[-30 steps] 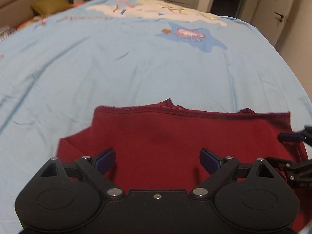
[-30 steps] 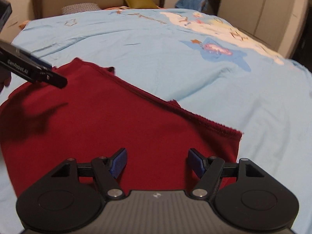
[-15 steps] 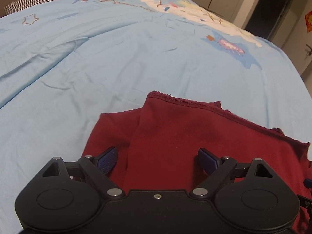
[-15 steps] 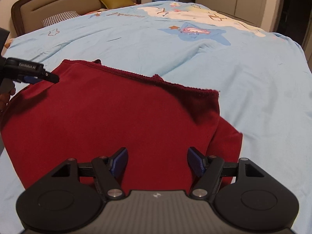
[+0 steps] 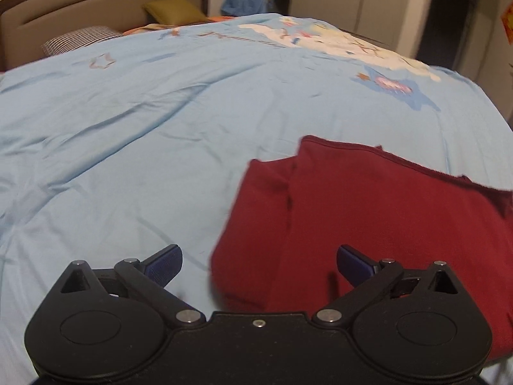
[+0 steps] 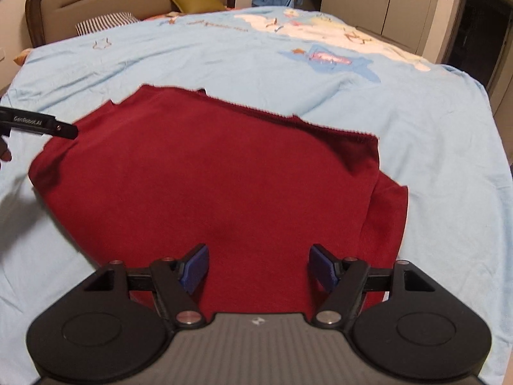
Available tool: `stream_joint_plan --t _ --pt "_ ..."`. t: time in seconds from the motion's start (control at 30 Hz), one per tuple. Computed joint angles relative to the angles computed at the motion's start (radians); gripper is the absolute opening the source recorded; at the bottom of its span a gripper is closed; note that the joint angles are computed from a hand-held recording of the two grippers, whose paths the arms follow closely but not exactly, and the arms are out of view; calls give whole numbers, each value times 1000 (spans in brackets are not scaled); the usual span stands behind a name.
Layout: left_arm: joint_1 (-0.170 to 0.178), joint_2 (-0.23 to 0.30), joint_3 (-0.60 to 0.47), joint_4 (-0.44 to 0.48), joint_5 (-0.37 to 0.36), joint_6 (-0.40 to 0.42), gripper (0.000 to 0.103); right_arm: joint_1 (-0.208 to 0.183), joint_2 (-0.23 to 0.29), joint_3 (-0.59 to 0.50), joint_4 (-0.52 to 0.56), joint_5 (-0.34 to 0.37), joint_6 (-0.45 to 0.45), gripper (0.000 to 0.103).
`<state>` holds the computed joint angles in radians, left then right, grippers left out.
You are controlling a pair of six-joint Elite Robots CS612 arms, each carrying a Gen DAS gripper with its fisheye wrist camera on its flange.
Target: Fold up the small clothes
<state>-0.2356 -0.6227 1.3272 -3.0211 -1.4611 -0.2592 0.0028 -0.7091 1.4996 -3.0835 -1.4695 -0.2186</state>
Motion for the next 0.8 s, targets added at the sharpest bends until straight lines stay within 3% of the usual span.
stream_joint_plan --t 0.33,0.5,0.6,0.67,0.7,0.77,0.8 --pt "55 -1 24 56 -213 -272 99 36 23 -28 -20 43 11 81" --pt "62 22 -17 77 -266 -326 91 53 40 -47 -10 16 -10 81" --pt "68 36 -46 87 -322 -337 67 60 47 -55 -5 -6 -12 84" --pt "70 42 -64 99 -355 -345 41 58 46 -53 -5 -3 -6 84" --pt "67 42 -67 103 -354 -345 37 58 45 -52 -4 -3 -3 84" --pt "61 38 -67 101 -339 -332 19 56 40 -48 -7 -3 -3 84" --pt "56 33 -65 103 -324 -323 17 55 38 -45 -8 -3 -5 84"
